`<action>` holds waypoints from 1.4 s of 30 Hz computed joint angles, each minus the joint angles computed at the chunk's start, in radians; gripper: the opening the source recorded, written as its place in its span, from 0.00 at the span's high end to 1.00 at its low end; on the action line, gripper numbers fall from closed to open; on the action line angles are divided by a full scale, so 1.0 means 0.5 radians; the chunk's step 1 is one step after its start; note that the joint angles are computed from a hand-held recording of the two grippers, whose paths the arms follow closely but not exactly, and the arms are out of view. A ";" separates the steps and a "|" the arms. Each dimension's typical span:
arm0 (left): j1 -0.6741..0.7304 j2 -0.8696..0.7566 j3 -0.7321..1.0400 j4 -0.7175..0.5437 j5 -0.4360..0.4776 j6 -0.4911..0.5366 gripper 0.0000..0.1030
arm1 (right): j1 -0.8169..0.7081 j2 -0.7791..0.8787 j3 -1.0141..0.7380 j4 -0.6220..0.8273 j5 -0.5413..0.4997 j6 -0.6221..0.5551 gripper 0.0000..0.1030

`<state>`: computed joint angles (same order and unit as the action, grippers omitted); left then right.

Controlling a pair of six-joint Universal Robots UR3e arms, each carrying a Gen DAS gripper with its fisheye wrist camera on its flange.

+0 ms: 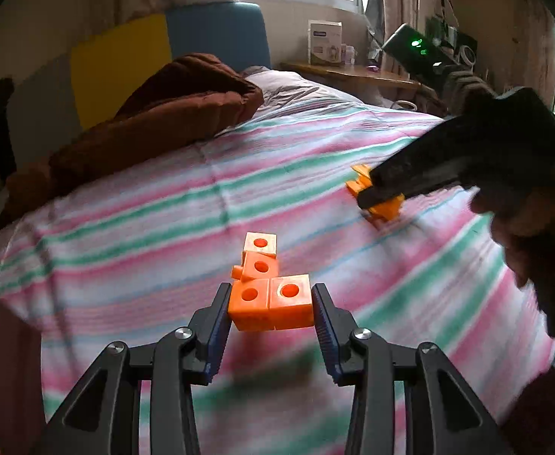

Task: Organize rigid objects
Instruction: 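Carry the orange cube cluster into the gold tray and open the left tool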

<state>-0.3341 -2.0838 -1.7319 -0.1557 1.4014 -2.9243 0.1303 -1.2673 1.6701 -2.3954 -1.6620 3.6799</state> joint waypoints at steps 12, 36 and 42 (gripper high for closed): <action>0.359 0.933 -0.918 -0.008 -0.373 0.100 0.60 | 0.016 0.027 -0.015 -0.015 -0.004 -0.057 0.70; 2.460 2.716 -1.421 -2.103 -1.005 1.348 0.60 | 0.014 -0.059 0.165 -0.245 0.002 -0.043 0.71; 2.412 2.506 -1.493 -1.832 -0.836 1.299 0.60 | 0.017 -0.023 0.137 -0.284 -0.010 -0.086 0.71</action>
